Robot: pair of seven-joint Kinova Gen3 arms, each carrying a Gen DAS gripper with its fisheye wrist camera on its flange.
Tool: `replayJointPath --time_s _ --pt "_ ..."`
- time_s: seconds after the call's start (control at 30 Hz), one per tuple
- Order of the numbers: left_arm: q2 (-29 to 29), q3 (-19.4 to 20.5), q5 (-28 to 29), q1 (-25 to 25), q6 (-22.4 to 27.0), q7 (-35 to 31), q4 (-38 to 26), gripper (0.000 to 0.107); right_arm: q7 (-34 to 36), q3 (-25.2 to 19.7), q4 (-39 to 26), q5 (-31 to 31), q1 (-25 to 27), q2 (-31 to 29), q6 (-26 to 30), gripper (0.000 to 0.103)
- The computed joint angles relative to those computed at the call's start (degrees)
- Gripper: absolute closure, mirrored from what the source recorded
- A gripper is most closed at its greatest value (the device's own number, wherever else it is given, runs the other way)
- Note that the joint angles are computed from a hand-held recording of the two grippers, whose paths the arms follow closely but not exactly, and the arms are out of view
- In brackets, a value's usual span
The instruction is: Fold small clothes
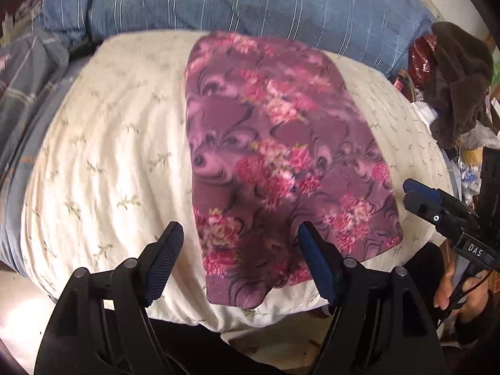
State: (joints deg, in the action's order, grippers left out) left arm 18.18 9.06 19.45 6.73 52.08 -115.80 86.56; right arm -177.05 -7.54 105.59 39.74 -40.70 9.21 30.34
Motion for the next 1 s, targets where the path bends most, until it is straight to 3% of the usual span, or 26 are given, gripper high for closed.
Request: replayJointPath --time_s 0.17,0.33,0.4,0.47,0.53,0.57,0.7,0.77,0.83,0.93,1.0 --pt "2.1 0.1 -0.2 0.3 0.2 0.7 -3.9 0.032 4.6 1.0 -3.8 -3.8 1.9 2.7 0.6 0.045" --pt "7.5 -2.0 -1.9 1.9 4.3 5.2 -13.8 0.032 5.3 5.5 -2.6 -7.1 4.4 2.5 -8.0 0.045" --pt "11.4 0.0 0.2 -0.7 7.9 7.9 -19.1 0.032 9.9 2.7 -3.5 -11.7 9.4 3.9 -11.0 0.048" --pt "15.3 -0.1 0.5 -0.8 10.5 11.4 -24.4 0.032 14.6 -2.2 -6.3 -15.5 14.7 7.0 -10.2 0.049" --pt "18.8 -1.0 -1.5 0.8 14.3 14.8 -29.6 0.032 19.3 -4.8 -8.9 -18.4 17.1 10.2 -8.6 0.088" --pt "20.1 -0.7 -1.6 0.7 16.0 15.6 -31.0 0.032 21.6 -4.5 -9.1 -20.1 17.0 10.2 -9.1 0.095" --pt "20.6 1.0 0.6 -0.8 15.2 13.1 -29.5 0.029 25.8 1.2 -6.0 -25.1 13.7 6.5 -12.4 0.096" --pt "22.2 1.6 0.9 -1.1 17.1 13.4 -31.5 0.027 30.0 -1.1 -5.9 -29.8 16.7 8.7 -10.7 0.096" --pt "22.8 2.2 2.4 -2.3 18.4 13.2 -32.9 0.027 34.0 -3.7 -4.9 -34.4 20.2 7.7 -12.8 0.095" --pt "22.9 1.9 3.2 -2.7 16.9 12.1 -35.1 0.027 36.0 -0.2 -3.1 -38.5 19.2 5.3 -18.9 0.082" --pt "25.5 1.7 1.6 -1.5 17.8 14.5 -40.4 0.027 33.9 5.2 -4.8 -36.9 15.9 6.6 -18.9 0.064"
